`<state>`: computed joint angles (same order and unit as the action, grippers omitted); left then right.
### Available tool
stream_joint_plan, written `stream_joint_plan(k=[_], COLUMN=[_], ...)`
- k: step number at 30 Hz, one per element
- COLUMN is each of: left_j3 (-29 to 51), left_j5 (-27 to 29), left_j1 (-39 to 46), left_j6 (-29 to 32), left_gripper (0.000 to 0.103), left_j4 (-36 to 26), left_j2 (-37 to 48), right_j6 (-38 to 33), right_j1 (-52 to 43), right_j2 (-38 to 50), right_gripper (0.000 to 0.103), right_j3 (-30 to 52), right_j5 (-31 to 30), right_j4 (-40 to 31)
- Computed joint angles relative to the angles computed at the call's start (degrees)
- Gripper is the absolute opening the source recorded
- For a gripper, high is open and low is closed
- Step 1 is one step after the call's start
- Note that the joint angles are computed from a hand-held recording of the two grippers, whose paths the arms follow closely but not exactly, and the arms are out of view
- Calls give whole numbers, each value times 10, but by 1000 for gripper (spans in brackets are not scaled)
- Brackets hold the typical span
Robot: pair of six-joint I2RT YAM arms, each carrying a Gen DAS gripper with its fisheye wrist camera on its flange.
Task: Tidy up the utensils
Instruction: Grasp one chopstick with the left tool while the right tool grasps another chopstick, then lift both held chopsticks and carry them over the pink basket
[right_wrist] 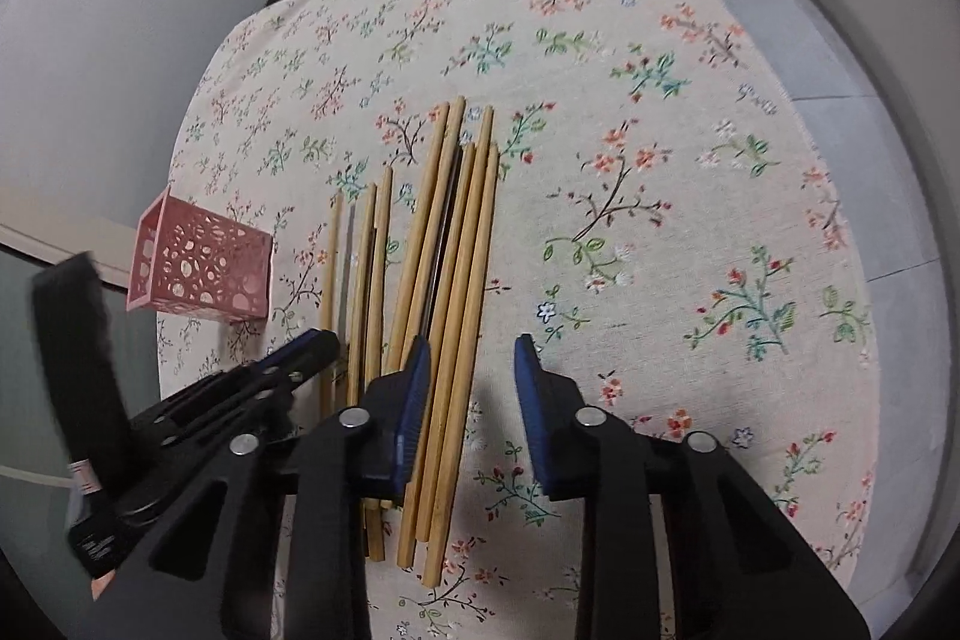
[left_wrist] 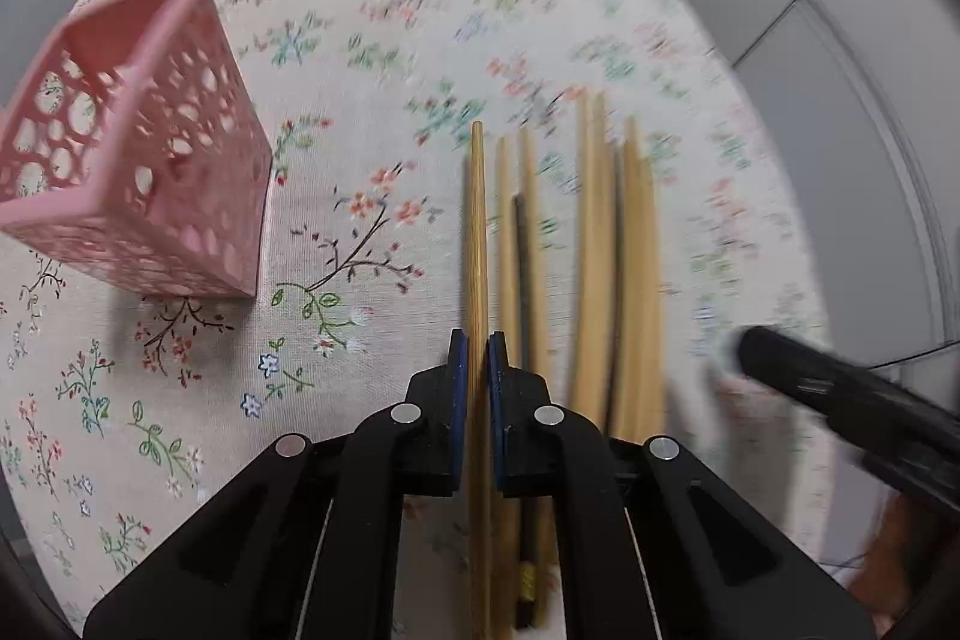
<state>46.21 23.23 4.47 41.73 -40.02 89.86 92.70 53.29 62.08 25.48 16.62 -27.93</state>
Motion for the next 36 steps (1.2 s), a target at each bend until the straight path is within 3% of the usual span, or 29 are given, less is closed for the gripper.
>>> stream_joint_plan(k=[6, 12, 18, 28, 36], left_j3=[28, 68, 125, 206, 276], left_j5=[93, 165, 210, 266, 339], left_j1=[93, 156, 190, 234, 260], left_j6=[98, 173, 220, 255, 199], left_gripper=[6, 6, 6, 6, 6], left_j4=[-99, -182, -255, -320, -285], left_j2=[-78, -97, -78, -24, 29], right_j6=[-33, -59, -82, -56, -51], right_j1=[-50, -69, -70, -11, 62], right_j2=[38, 105, 151, 58, 41], right_gripper=[23, 21, 7, 7, 7], right_j3=[-31, -12, 25, 59, 130], right_j5=[-52, -67, -77, 16, 158], right_j4=[91, 119, 117, 0, -74])
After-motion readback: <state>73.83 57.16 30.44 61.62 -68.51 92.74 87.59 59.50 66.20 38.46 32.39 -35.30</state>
